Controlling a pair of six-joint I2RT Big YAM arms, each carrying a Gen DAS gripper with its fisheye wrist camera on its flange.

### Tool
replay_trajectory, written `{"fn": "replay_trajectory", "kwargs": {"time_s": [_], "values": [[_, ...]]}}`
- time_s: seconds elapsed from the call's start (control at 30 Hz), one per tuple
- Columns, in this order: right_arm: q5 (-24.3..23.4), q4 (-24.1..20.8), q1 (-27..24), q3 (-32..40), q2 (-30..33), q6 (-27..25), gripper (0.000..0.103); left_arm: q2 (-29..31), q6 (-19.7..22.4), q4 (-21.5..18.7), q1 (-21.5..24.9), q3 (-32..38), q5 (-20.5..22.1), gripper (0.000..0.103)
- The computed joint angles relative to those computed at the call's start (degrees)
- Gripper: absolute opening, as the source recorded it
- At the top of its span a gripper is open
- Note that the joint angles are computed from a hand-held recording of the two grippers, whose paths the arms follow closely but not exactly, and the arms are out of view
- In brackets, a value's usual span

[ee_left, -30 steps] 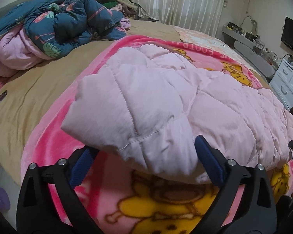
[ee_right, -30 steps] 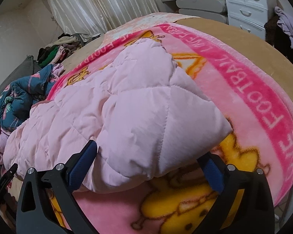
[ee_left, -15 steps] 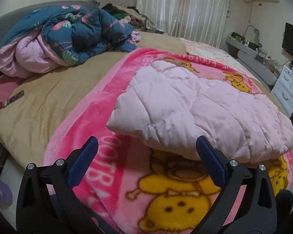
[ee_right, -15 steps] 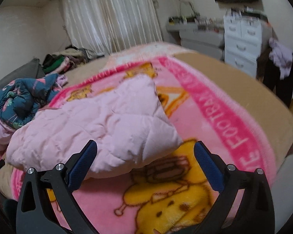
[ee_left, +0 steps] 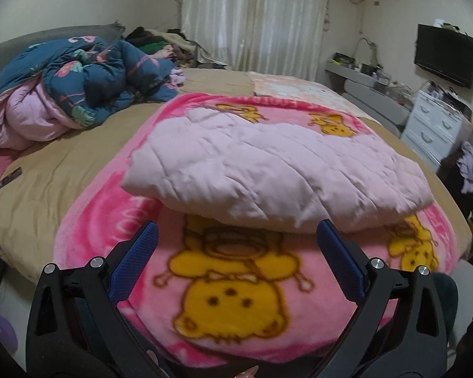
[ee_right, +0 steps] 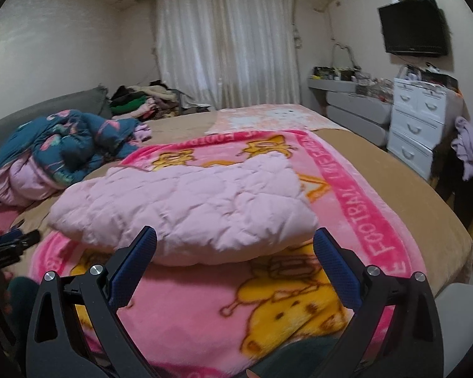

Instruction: Fold large clothes

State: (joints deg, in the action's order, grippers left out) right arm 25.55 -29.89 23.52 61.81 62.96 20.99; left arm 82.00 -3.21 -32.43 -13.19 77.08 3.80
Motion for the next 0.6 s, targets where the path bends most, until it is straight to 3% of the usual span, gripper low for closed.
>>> {"fn": "replay_trajectory", "kwargs": {"time_s": [0.17,0.33,0.6], "values": [[0.11,0.15,3.95,-0.76,0.44,0.71,0.099,-0.83,0.86,-0.11,-1.43,-2.33,0.45,0.094],[1.03,-0.37,6.6,-1.49,2.45,1.68,0.099,-2.39,0.11,2.62,-1.86,-5.61,1.87,0.094],[-1.43,-2.03,7.14,-0.73,5.38,3.6,0.099,-2.06,1.16,3.1,-2.78,-6.44,1.92,0.094]]}}
